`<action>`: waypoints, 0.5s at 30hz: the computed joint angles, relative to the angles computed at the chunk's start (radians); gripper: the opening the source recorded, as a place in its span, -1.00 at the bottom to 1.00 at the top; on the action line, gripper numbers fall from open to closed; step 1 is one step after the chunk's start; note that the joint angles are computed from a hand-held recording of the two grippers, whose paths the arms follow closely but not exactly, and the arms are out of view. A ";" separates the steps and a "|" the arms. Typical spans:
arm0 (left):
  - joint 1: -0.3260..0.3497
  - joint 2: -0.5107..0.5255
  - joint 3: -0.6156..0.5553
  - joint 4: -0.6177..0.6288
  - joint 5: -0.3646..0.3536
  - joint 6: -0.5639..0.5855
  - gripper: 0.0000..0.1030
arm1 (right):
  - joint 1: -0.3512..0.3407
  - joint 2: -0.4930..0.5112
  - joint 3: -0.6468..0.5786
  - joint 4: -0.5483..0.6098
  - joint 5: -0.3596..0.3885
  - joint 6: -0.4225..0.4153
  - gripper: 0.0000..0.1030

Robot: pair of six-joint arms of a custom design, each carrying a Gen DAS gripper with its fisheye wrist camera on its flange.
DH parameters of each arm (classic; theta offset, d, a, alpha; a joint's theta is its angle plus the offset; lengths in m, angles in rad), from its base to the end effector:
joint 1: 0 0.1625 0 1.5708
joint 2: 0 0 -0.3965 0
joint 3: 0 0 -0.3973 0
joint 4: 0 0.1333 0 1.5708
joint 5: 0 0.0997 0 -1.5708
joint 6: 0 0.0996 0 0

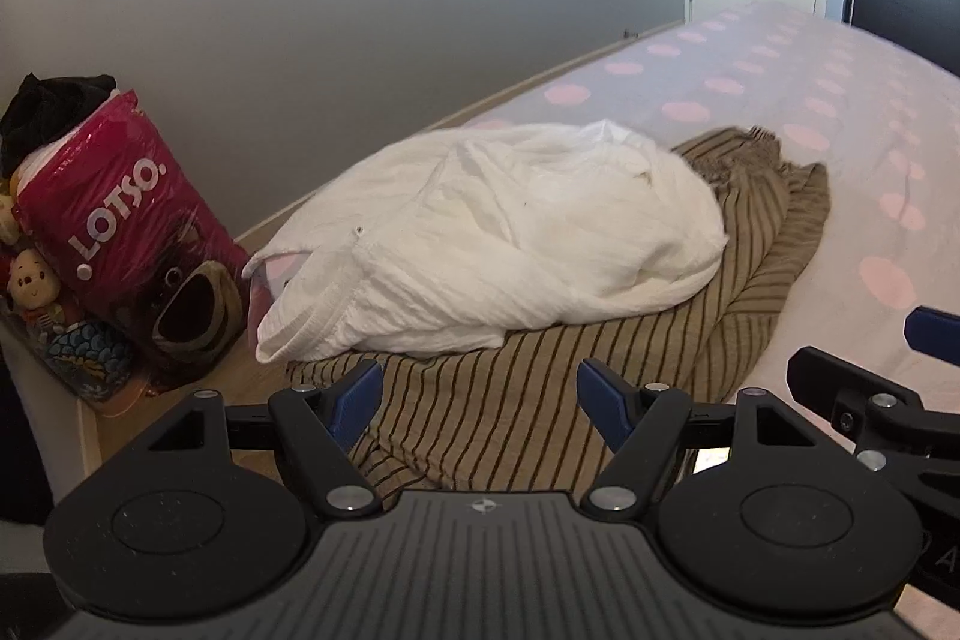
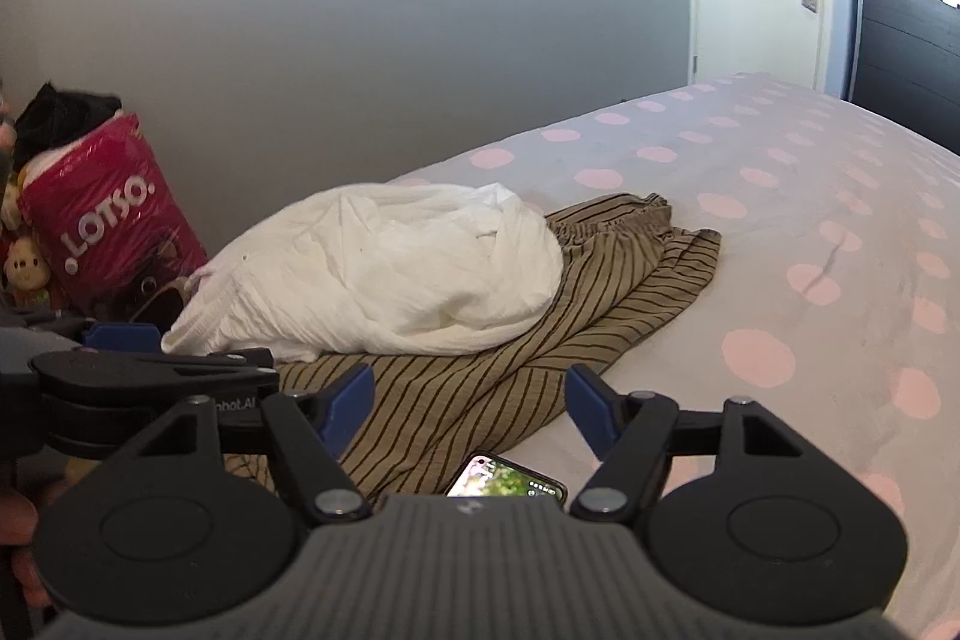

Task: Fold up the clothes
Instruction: 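Grasp the white gauze garment with the right gripper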

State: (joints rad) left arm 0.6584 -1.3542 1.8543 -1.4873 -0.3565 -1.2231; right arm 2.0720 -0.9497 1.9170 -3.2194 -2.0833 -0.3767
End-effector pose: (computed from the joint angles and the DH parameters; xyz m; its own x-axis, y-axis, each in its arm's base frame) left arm -0.2552 -0.4839 0.2753 -0.5541 -0.2783 -0.7845 0.4081 0.7305 -0.5475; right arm 0.3567 -0.4754 0.1532 -0.7114 -0.3881 0.5859 -0.6828 0.5790 -0.4455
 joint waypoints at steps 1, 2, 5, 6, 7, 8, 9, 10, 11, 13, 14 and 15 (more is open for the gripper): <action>0.009 0.007 -0.012 0.005 -0.008 0.002 0.37 | -0.006 0.009 -0.013 0.013 0.009 -0.009 0.40; 0.019 0.015 -0.024 0.008 -0.016 0.004 0.36 | -0.014 0.018 -0.027 0.026 0.019 -0.020 0.39; 0.050 0.039 -0.061 0.003 -0.037 0.019 0.36 | -0.036 0.056 -0.083 0.060 0.046 -0.070 0.37; 0.061 0.046 -0.073 -0.004 -0.042 0.027 0.36 | -0.045 0.073 -0.107 0.073 0.052 -0.093 0.37; 0.073 0.055 -0.086 -0.001 -0.043 0.023 0.36 | -0.054 0.091 -0.133 0.087 0.057 -0.117 0.37; 0.086 0.067 -0.103 0.010 -0.039 0.011 0.36 | -0.062 0.112 -0.163 0.103 0.058 -0.138 0.37; 0.100 0.080 -0.119 0.020 -0.033 -0.003 0.36 | -0.071 0.133 -0.194 0.128 0.062 -0.151 0.38; 0.115 0.096 -0.135 0.027 -0.027 -0.018 0.36 | -0.081 0.153 -0.226 0.157 0.069 -0.160 0.37; 0.130 0.111 -0.151 0.032 -0.022 -0.031 0.36 | -0.091 0.173 -0.259 0.187 0.075 -0.168 0.37; 0.159 0.134 -0.173 0.013 -0.027 -0.031 0.34 | -0.105 0.216 -0.323 0.240 0.076 -0.175 0.38; 0.173 0.143 -0.179 -0.007 -0.031 -0.026 0.30 | -0.110 0.235 -0.348 0.249 0.076 -0.190 0.37; 0.183 0.146 -0.175 -0.043 -0.034 -0.010 0.29 | -0.114 0.254 -0.371 0.259 0.073 -0.204 0.37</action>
